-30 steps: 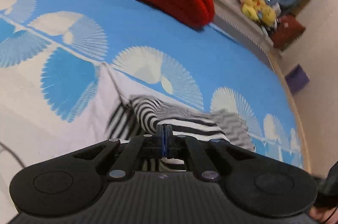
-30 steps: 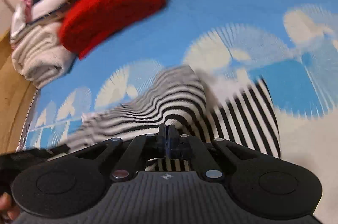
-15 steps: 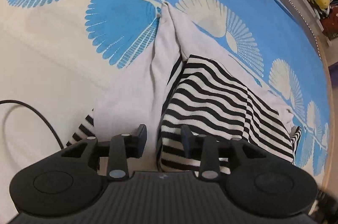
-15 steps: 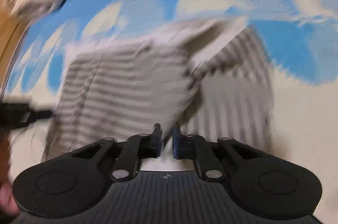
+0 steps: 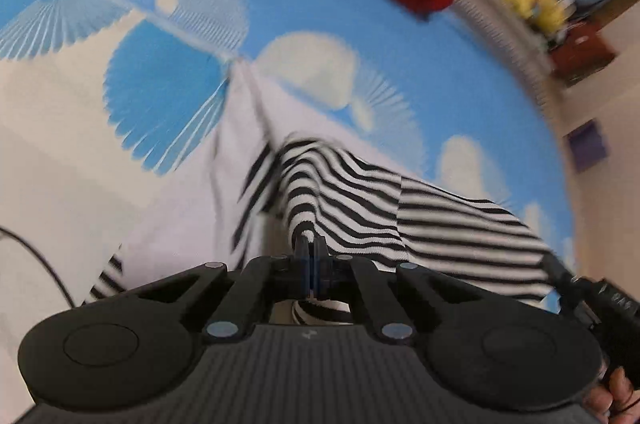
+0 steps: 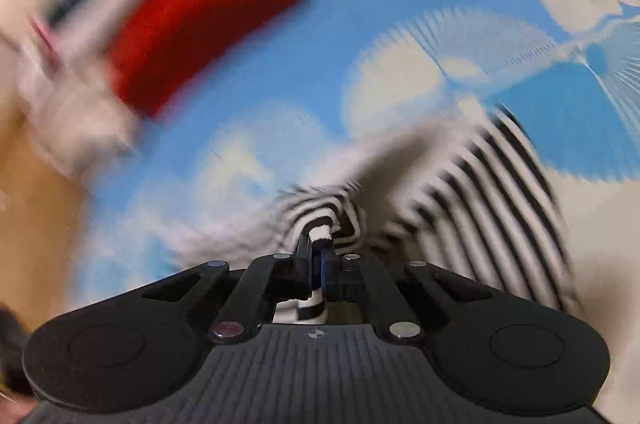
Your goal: Fold small clothes
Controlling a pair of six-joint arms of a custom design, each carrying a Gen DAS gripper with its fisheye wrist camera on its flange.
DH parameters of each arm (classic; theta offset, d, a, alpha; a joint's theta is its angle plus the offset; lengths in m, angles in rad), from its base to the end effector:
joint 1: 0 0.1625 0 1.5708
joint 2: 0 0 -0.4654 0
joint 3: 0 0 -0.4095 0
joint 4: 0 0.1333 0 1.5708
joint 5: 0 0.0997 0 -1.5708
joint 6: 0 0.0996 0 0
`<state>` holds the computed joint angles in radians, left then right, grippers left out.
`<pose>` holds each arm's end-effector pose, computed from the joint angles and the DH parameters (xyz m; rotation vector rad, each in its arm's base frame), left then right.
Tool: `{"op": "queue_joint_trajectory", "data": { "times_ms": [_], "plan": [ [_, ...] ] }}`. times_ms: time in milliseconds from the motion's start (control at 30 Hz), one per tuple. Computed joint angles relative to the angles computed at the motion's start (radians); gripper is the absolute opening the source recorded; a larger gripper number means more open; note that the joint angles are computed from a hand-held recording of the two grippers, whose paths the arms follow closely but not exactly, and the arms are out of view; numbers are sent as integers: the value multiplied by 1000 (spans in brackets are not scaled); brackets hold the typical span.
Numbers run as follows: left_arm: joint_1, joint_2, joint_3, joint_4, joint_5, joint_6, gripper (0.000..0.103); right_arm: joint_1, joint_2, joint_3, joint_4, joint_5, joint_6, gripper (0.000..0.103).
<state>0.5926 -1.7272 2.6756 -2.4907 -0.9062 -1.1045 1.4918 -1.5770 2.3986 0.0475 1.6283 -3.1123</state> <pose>-0.1099 -0.3088 0.2083 -0.1558 2.6717 -0.7778 0.1063 -0.2733 0.1877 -0.1864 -2.8782 1.0532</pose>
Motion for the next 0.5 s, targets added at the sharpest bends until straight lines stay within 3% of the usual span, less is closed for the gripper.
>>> {"op": "queue_joint_trajectory", "data": {
  "times_ms": [67,100,233,300,333,400,500],
  "plan": [
    [-6,-19,-1,36,9,-20,1,-57,-71,14,15,-93,-9,3],
    [5,-11,-9,60,3,-36,1,-78,-70,4,49,-76,3,3],
    [84,50,-42,139,-56,-59,1,-121,126,-74,212,228,187,3],
    [111,89,-58,159,-86,-40,3,-150,170,-70,213,257,232,6],
    [112,96,-60,169,-85,-36,4,-130,183,-76,214,276,234,13],
    [72,87,-66,239,-23,-73,5,-39,194,-89,196,357,206,15],
    [-5,62,-53,267,62,-72,5,133,185,-89,100,529,114,20]
  ]
}}
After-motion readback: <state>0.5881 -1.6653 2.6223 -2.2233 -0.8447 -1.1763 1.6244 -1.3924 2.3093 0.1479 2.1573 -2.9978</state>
